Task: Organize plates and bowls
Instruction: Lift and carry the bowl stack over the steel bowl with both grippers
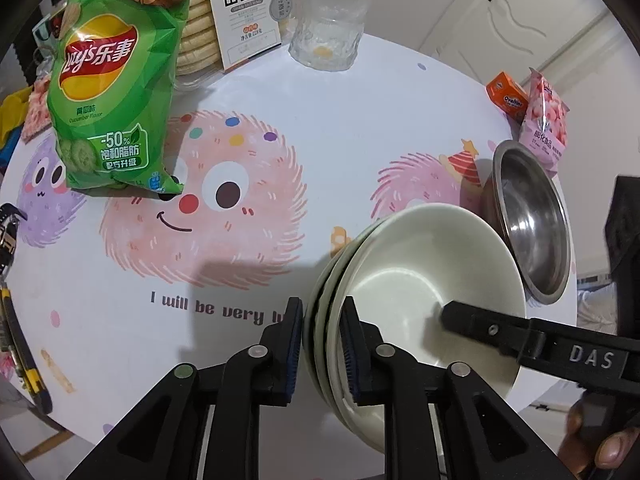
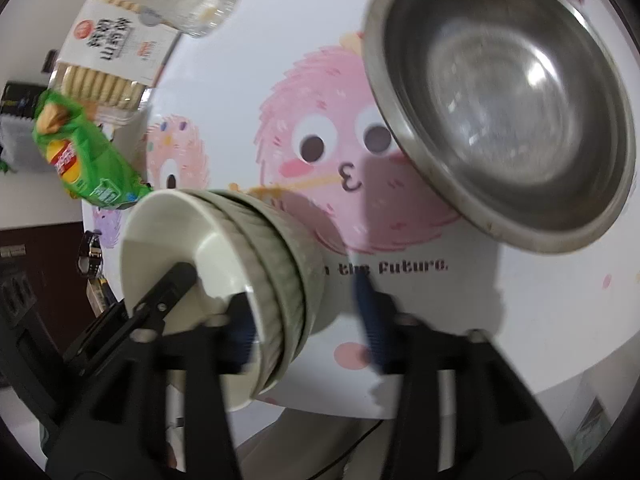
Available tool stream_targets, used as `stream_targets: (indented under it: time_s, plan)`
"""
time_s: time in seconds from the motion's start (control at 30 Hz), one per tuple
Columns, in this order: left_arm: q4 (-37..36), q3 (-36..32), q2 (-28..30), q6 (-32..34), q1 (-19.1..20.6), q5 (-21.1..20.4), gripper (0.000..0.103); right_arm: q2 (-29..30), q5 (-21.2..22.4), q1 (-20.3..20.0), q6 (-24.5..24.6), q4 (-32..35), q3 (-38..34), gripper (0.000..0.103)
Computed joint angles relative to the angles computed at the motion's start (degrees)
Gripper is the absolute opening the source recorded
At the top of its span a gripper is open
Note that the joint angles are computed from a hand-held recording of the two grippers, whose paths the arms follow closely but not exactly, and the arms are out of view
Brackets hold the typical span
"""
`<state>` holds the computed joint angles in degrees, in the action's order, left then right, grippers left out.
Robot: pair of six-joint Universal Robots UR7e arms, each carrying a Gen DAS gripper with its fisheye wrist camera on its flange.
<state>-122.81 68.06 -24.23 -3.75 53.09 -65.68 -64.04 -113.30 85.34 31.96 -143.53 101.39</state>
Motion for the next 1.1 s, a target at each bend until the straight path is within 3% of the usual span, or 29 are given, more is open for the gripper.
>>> stream_targets:
  time_s: [0.03, 0.1, 0.2, 0.23, 0.27, 0.3, 0.33, 0.4, 0.67, 1.1]
  plan:
    - [-0.04, -0.03, 0.16, 0.25, -0.14, 0.61, 0.044, -0.23, 1.50, -0.61, 0.61, -1.15, 0.72, 0.064]
    - [0.42, -0.30, 0.54, 0.48, -0.15, 0.83, 0.060, -0.40, 2.07, -1.17, 1.08, -2.86, 1.66, 0.064]
    - [-0.24, 0.12, 0.55, 0.40, -0.05, 0.51, 0.065, -0.42, 3.76, -1.94, 0.65, -2.51, 1.78, 0.060]
    - [-0.47, 0.29, 0.49, 0.60, -0.07, 0.52, 0.064, -0.57, 4.42, -1.96, -0.07, -3.96, 2.23, 0.054]
    - [-0.20, 0.09, 0.54, 0.83, -0.02, -0.06, 0.061, -0.59, 5.08, -1.82, -1.26, -4.89, 2.27, 0.035]
    - [-0.06, -0.14, 0.53, 0.89, 0.10, -1.19, 0.042, -0.25, 4.24, -1.27, -1.85, -4.03, 1.55, 0.028]
    - [0.03, -0.35, 0.61, 0.68, -0.12, -0.79, 0.028, 0.28, 2.41, -0.53, -2.37, -2.08, 0.34, 0.027]
    - [0.87, -1.43, 1.29, 0.99, -0.87, 2.20, 0.023, 0.46, 1.81, -0.30, -2.44, -1.46, -0.04, 0.026]
    - [1.88, -1.59, 0.88, 0.76, -0.87, 1.93, 0.019, 1.48, -2.38, 1.31, -5.31, -0.47, -0.96, 0.023]
    - [1.53, -2.48, 1.09, 1.71, -1.36, 1.35, 0.018, 0.65, -3.64, 1.64, -6.19, -1.55, -1.07, 0.022]
